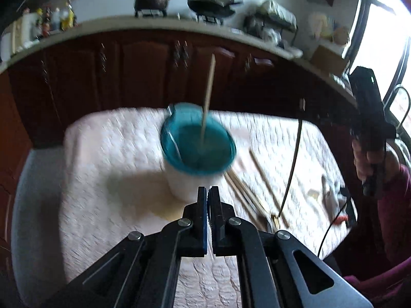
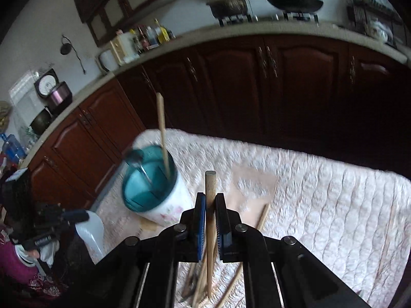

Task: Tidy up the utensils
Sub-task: 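Lift the chopstick with the right gripper and drop it into the holder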

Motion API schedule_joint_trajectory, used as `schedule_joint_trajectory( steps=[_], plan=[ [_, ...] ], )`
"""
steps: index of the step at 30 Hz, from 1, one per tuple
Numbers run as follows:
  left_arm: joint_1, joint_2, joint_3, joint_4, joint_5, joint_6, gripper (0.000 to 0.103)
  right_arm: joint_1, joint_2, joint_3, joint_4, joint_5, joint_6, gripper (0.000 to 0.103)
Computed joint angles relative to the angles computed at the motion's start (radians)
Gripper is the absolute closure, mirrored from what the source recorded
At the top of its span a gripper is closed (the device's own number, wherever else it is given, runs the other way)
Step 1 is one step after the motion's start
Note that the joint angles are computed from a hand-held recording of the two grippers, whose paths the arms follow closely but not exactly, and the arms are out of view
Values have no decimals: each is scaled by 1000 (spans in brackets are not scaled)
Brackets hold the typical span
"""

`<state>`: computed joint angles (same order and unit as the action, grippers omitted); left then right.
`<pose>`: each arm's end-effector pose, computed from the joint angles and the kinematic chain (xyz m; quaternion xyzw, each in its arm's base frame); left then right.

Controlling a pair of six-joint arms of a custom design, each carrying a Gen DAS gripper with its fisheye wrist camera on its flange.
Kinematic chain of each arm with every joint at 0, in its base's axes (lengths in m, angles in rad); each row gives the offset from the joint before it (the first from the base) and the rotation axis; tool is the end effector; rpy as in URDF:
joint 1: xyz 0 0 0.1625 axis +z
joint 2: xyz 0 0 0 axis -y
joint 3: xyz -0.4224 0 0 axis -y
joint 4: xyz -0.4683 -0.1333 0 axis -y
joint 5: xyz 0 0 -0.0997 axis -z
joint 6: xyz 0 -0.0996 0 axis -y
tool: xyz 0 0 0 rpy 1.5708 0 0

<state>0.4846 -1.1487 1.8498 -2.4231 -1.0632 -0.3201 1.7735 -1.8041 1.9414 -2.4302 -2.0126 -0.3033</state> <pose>-0.4839 -0.4601 0.1747 0.3432 0.9023 -0.2177 0.1437 0.1896 -0.4721 0.5077 0.1535 -0.9031 0.3339 0.2221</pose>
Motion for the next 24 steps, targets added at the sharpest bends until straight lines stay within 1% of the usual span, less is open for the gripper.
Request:
schedule_joint_trajectory(
  steps=[6,7,9,13,15,19,24],
  plan=[
    [-12,12,-63,-51,138,49,101,64,33,-78,-28,20,-18,94],
    [-15,29,-80,-69,178,65,101,78,44,-96,-32,23,-21,94],
    [-15,65,-113,-107,233,96,101,103,70,-127,-51,26,-36,94],
    [-9,161,-180,-195,326,193,101,145,138,-191,-98,24,-55,94],
    [-7,200,-208,-219,367,240,101,164,183,-220,-133,3,-75,94],
    [-1,255,-234,-236,418,296,101,173,274,-269,-192,-19,-101,94],
    [9,294,-238,-247,465,339,101,143,336,-283,-228,-24,-100,94]
  ],
)
